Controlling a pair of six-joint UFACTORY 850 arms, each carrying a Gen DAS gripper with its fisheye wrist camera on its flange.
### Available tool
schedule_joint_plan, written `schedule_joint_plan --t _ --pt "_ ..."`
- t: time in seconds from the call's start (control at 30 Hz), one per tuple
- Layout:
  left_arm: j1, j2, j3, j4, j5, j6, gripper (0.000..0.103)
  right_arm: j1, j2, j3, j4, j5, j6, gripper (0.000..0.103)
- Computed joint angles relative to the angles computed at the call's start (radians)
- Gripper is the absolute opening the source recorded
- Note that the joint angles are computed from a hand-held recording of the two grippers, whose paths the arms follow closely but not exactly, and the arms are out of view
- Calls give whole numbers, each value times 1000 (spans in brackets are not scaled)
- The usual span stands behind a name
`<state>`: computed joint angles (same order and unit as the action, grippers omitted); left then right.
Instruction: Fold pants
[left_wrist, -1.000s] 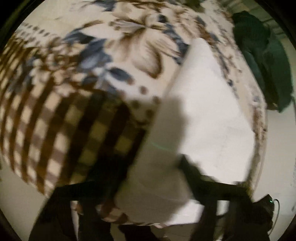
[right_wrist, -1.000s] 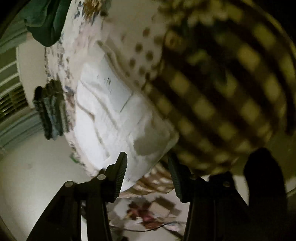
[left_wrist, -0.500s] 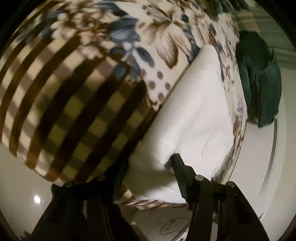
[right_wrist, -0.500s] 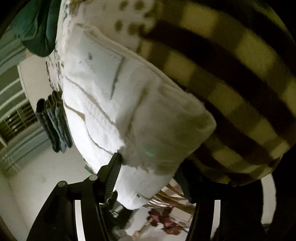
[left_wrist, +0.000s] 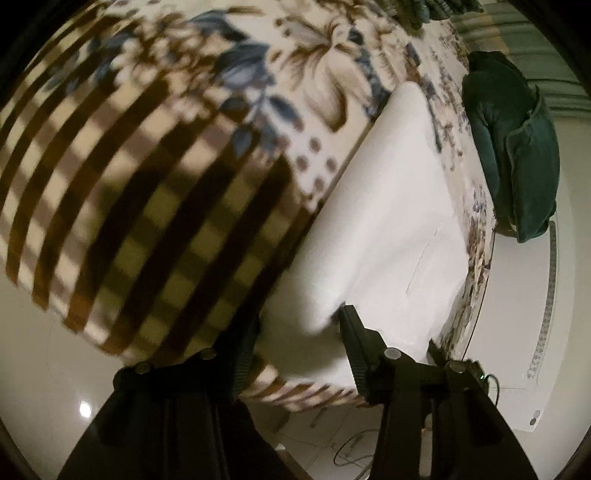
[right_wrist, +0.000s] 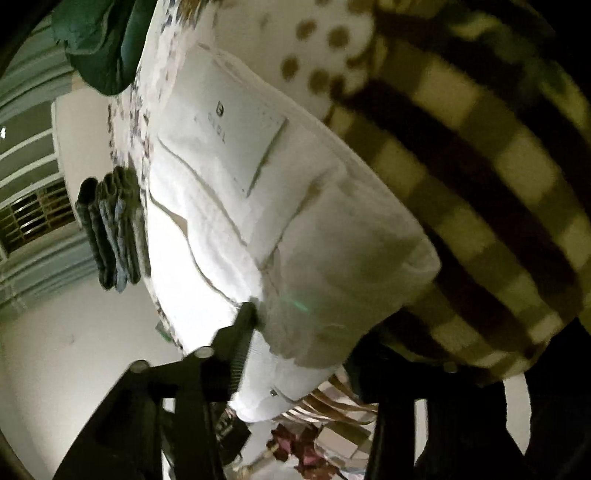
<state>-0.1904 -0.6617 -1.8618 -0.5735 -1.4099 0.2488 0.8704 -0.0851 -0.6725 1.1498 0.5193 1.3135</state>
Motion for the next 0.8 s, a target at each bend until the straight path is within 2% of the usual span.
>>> schedule_joint_plan --t 0.03,0.17,0.2,0.33,0.43,0.57,0.7,0.8 --pt "-6 -4 -5 -3 18 4 49 2 -10 3 -26 17 14 55" --pt "-25 -11 8 -45 89 26 54 20 -39 17 -83 100 86 59" --pt "-33 -20 5 -55 103 26 57 23 -44 21 -93 118 103 61" --pt "-52 -61 -19 -88 112 12 71 42 -60 26 -109 204 143 64" --pt "-53 -75 -40 -97 95 3 74 60 -56 47 -152 268 175 68" --pt "-49 -90 -67 -91 65 31 74 36 -64 43 -206 261 172 78" --pt "-50 -110 -89 -99 42 37 76 -15 -74 37 -289 264 184 103" --pt "-60 -126 -114 -95 38 22 76 -56 -63 16 -316 245 118 103"
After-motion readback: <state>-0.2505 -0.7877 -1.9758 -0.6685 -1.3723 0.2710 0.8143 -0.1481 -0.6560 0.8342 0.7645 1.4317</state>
